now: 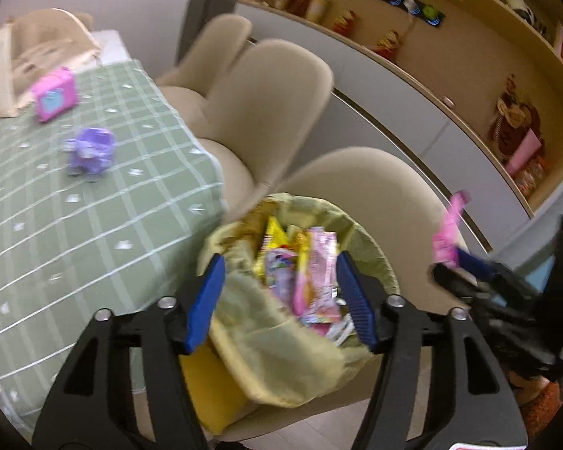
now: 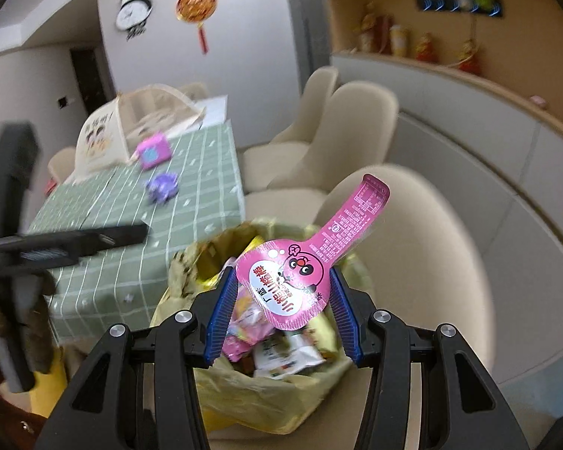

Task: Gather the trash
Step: 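Open the left tool to drop the candy stick while the right tool drops the lollipop candy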

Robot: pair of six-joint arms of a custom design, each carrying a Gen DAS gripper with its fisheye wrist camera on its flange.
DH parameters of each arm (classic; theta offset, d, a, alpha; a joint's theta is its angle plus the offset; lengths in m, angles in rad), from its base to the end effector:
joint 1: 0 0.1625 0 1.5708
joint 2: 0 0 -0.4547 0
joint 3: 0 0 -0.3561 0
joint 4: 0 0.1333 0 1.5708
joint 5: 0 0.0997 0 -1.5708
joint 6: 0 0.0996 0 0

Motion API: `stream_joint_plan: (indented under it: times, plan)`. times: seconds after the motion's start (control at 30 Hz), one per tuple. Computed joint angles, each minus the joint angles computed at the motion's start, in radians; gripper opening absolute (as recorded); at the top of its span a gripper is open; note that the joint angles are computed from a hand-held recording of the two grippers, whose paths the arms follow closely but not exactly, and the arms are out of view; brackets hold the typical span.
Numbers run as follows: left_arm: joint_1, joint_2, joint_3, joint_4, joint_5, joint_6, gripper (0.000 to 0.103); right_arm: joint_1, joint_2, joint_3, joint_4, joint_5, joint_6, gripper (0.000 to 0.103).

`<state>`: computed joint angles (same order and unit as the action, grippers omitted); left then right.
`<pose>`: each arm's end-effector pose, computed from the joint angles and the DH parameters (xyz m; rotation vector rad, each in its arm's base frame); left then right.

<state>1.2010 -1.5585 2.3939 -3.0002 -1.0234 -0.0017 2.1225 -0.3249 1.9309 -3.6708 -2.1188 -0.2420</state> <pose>0.0372 -0.4163 0.3384 0.2533 2.5678 -0.9065 0.3558 -0.4227 -0.0758 0.8278 -2.4480 0.7539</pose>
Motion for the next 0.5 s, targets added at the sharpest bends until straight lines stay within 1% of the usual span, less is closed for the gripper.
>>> stream_joint_plan:
  times: [0.17, 0.23, 0.37, 0.47, 0.5]
  plan:
    - [-0.022, -0.090, 0.048, 0.017, 0.098, -0.017, 0.072, -0.022, 0.067, -0.091, 0.133, 0.030, 0.007, 0.047]
    - [-0.020, -0.119, 0.062, 0.024, 0.128, -0.027, 0.075, -0.024, 0.091, -0.131, 0.185, 0.022, 0.006, 0.047]
    - [-0.007, -0.179, 0.099, 0.036, 0.173, -0.057, 0.084, -0.038, 0.116, -0.180, 0.231, 0.023, 0.024, 0.047]
    - [0.001, -0.242, 0.130, 0.064, 0.214, -0.072, 0.085, -0.054, 0.122, -0.195, 0.257, 0.033, 0.065, 0.048]
    - [0.005, -0.263, 0.140, 0.066, 0.226, -0.076, 0.085, -0.055, 0.123, -0.202, 0.280, 0.021, 0.079, 0.052]
